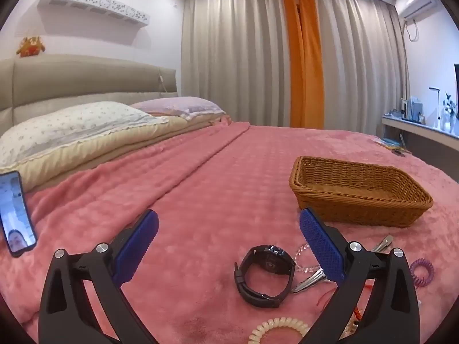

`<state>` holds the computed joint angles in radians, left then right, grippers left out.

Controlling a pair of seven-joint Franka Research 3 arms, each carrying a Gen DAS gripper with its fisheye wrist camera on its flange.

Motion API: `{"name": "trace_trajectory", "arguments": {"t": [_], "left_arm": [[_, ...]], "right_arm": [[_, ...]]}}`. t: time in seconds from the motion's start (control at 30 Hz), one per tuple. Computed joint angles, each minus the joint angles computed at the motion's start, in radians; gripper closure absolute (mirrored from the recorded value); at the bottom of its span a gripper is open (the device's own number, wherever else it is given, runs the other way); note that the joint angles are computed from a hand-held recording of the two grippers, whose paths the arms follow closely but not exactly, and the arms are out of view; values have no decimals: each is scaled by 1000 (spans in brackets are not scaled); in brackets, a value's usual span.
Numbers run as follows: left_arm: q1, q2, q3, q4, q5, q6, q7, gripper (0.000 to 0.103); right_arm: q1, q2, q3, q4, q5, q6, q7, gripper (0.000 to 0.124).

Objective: Organize jewelry

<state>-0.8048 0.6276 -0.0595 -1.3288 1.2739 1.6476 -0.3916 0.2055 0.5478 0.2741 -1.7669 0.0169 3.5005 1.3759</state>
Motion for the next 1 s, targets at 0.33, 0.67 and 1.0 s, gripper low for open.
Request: {"name": "trace_trajectory", "arguments": {"t": [0.33, 0.67, 1.0], "left_arm": [[14, -33, -12, -55, 38, 54, -15, 7], [28, -9, -26, -23, 21, 40, -3, 7], [16, 4, -13, -4, 13, 35, 14, 7]], "right_arm": [[131, -1, -121, -15, 127, 116, -88, 27], [122, 2, -110, -10, 139, 105, -100, 27], [133, 0, -118, -15, 146, 110, -114, 27]]}}
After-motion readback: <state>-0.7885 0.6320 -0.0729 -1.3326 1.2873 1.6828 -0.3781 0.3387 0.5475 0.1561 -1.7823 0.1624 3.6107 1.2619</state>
